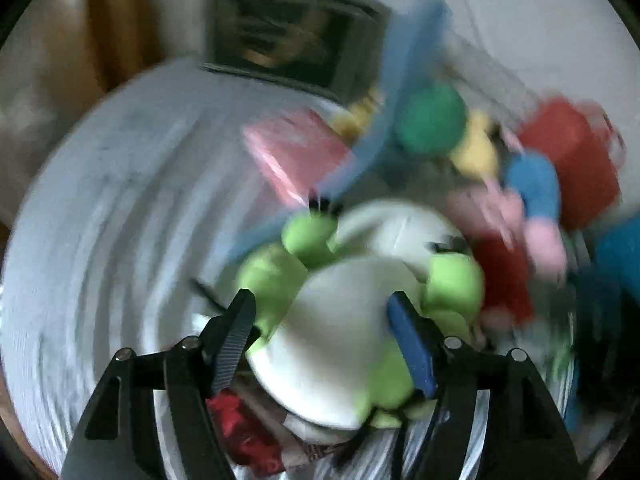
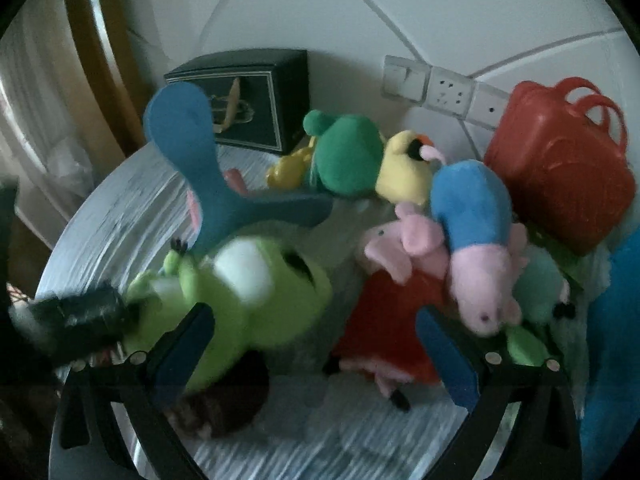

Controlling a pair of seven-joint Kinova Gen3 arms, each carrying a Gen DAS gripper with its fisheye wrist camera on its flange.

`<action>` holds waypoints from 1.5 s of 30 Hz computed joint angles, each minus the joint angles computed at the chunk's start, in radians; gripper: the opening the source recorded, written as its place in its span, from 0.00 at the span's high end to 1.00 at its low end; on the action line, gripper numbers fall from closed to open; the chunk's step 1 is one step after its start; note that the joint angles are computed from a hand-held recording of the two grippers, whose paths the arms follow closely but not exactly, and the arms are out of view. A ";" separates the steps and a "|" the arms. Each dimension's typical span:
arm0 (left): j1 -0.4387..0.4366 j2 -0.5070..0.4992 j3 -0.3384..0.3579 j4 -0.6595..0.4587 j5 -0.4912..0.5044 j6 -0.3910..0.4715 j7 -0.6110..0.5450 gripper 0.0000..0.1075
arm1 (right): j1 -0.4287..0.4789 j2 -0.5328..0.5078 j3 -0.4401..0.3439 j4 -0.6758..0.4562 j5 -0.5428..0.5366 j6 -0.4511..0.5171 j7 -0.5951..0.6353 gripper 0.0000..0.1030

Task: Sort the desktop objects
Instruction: 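Grasp the green-white bug plush with the left tool while the right tool steadies it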

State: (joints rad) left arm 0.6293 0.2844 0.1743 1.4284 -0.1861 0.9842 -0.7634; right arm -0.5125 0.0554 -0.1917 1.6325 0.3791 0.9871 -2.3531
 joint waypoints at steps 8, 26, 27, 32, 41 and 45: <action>0.010 -0.031 0.013 0.136 -0.020 -0.082 -0.016 0.06 | 0.246 0.234 -0.176 -0.054 -0.259 -0.044 0.309 0.02; 0.191 -0.080 0.056 0.254 -0.278 0.160 0.184 0.06 | 0.151 -0.121 -0.143 0.380 -0.596 -0.226 0.250 0.33; 0.179 -0.087 0.061 0.276 -0.285 0.154 0.196 0.06 | 0.123 -0.146 -0.139 0.382 -0.562 -0.214 0.210 0.33; 0.164 -0.157 0.089 0.351 -0.311 0.090 0.284 0.07 | 0.055 -0.261 -0.145 0.397 -0.425 -0.125 0.034 0.32; 0.230 -0.257 0.217 0.409 -0.449 0.119 0.606 0.07 | 0.226 -0.335 -0.248 0.427 -0.397 -0.130 0.093 0.15; 0.239 -0.212 0.223 0.398 -0.507 0.122 0.688 0.07 | 0.265 -0.318 -0.288 0.427 -0.378 -0.177 0.113 0.11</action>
